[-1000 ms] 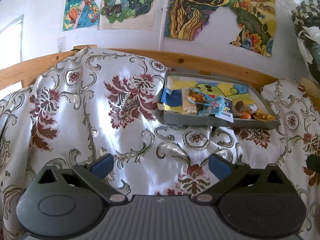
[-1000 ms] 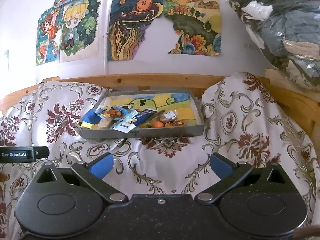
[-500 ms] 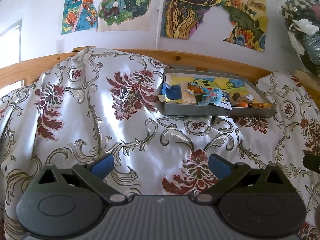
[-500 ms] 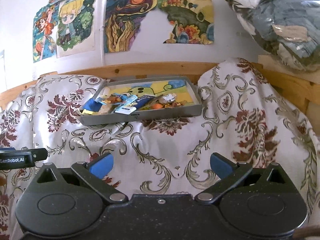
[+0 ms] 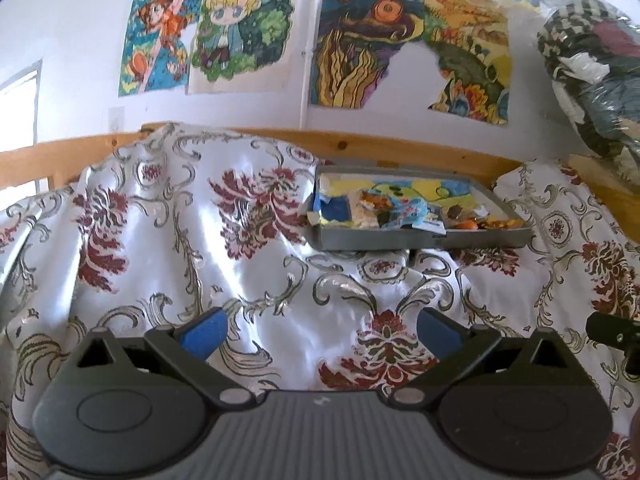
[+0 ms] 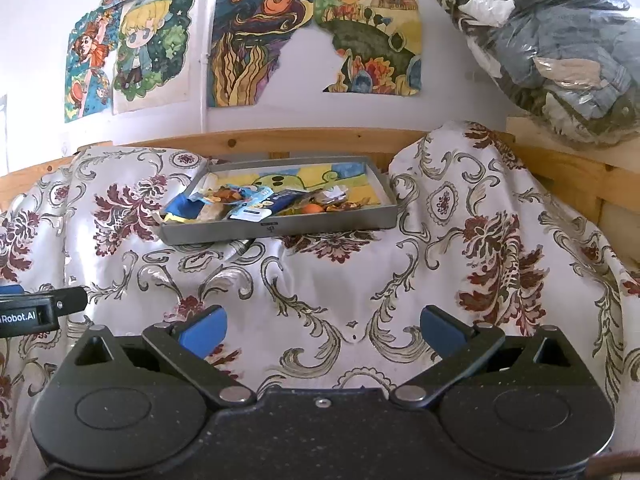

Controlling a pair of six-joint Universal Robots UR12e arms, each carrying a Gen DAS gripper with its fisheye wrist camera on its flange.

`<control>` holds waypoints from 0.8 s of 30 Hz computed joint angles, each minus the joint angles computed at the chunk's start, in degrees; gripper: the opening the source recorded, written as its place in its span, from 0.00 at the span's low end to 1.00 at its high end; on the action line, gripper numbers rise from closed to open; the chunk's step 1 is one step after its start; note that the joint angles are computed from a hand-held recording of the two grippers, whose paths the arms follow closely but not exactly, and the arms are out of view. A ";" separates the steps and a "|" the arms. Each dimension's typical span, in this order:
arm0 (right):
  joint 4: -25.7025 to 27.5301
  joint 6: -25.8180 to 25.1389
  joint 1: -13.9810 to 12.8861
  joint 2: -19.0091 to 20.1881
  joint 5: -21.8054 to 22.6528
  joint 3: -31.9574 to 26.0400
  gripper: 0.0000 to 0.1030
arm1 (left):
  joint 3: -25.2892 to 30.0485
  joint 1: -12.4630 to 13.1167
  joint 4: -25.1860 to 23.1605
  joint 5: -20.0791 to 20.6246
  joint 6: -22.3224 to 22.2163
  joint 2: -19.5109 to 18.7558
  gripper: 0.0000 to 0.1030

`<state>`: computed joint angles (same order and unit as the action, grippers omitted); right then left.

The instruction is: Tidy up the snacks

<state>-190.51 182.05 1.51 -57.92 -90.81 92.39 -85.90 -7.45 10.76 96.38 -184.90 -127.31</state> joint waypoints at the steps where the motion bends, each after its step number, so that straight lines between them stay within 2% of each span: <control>1: -0.37 0.08 0.06 0.04 -0.08 0.14 0.99 | -0.17 -0.09 0.69 0.33 0.14 -0.07 1.00; 8: -3.15 -0.02 0.70 0.53 -1.07 0.90 0.99 | -1.00 -0.22 0.26 1.02 0.48 0.06 1.00; 16: -2.41 0.58 0.84 0.71 -1.40 0.94 0.99 | -1.64 -0.07 -1.83 0.71 -1.55 0.51 1.00; 24: -1.97 0.34 0.99 0.82 -0.93 0.74 0.99 | -1.82 -0.13 -1.62 0.63 -1.31 0.58 1.00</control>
